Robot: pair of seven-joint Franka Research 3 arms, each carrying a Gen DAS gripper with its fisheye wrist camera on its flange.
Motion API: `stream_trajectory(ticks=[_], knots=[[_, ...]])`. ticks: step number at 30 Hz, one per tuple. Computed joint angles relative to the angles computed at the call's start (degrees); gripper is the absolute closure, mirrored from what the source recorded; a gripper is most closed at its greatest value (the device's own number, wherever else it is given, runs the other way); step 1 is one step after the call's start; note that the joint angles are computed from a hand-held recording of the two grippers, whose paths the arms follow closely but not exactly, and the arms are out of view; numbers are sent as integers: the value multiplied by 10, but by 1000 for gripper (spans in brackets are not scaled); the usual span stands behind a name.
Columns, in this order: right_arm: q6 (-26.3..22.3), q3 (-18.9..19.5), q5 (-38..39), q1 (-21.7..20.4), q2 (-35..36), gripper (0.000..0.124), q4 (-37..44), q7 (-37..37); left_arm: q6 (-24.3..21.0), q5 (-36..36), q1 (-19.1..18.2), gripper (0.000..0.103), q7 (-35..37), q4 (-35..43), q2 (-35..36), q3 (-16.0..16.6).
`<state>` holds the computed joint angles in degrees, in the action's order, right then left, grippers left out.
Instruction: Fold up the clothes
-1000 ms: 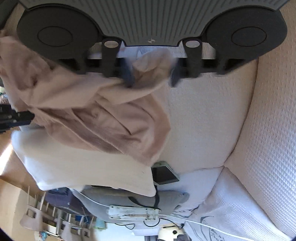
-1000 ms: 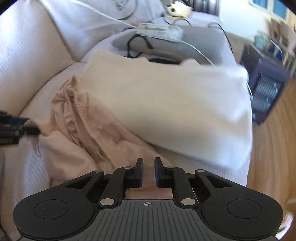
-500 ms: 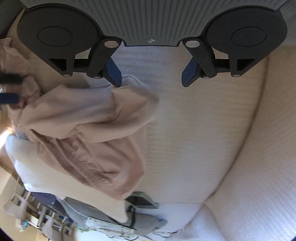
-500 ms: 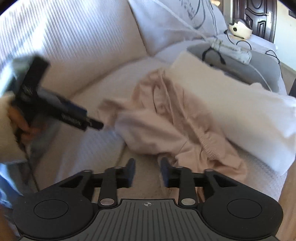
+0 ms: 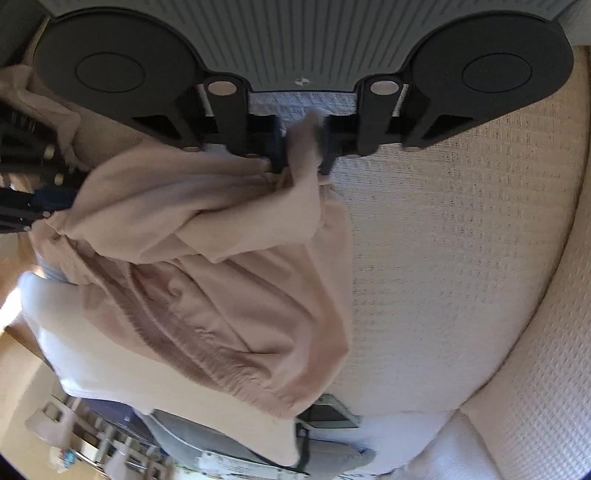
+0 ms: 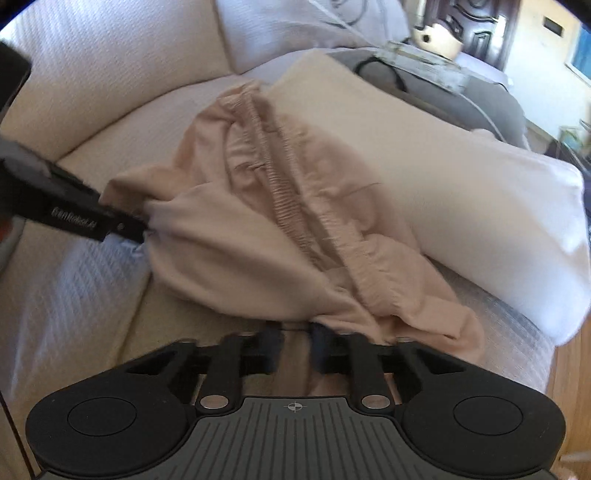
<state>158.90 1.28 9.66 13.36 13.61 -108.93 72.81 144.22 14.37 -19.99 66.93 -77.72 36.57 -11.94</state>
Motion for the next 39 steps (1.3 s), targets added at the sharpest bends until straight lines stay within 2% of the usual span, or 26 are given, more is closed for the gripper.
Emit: stream_trajectory(ticks=[5, 7, 12, 14, 16, 17, 18, 21, 22, 25, 32, 35, 39], knots=[[-59, 28, 134, -38, -54, 114, -12, -73, 40, -37, 34, 95, 47, -59, -60, -28], [-113, 29, 193, -44, -82, 115, -13, -108, 56, -47, 45, 95, 61, -89, -95, -32], [-299, 3, 303, -52, -138, 116, -9, -149, 43, -20, 42, 95, 27, -193, -222, -10], [-342, -5, 320, -51, -156, 116, -21, -156, 38, -14, 46, 94, 12, -250, -279, -9], [-370, -9, 320, -48, -169, 116, -35, -157, 5, 19, 42, 91, -28, -281, -309, -4], [-368, -7, 308, -45, -174, 116, -45, -159, -20, 44, 40, 90, -53, -289, -313, -3], [-356, -3, 286, -41, -178, 116, -56, -152, -52, 74, 37, 85, -82, -288, -307, -2], [-322, 5, 228, -29, -180, 112, -79, -126, -144, 161, 20, 84, -147, -258, -267, 0], [-307, 8, 208, -26, -183, 110, -88, -113, -135, 155, 21, 82, -145, -262, -268, -3], [-279, 4, 188, -23, -209, 109, -120, -98, -105, 138, 25, 59, -138, -273, -270, -9], [-249, -10, 160, -39, -237, 107, -155, -59, -67, 125, 11, 56, -95, -254, -253, -22], [-237, -14, 142, -46, -241, 106, -163, -43, -67, 107, -1, 53, -72, -238, -235, -30], [-198, -15, 121, -54, -248, 100, -177, -25, -79, 60, -14, 50, -14, -188, -196, -45]])
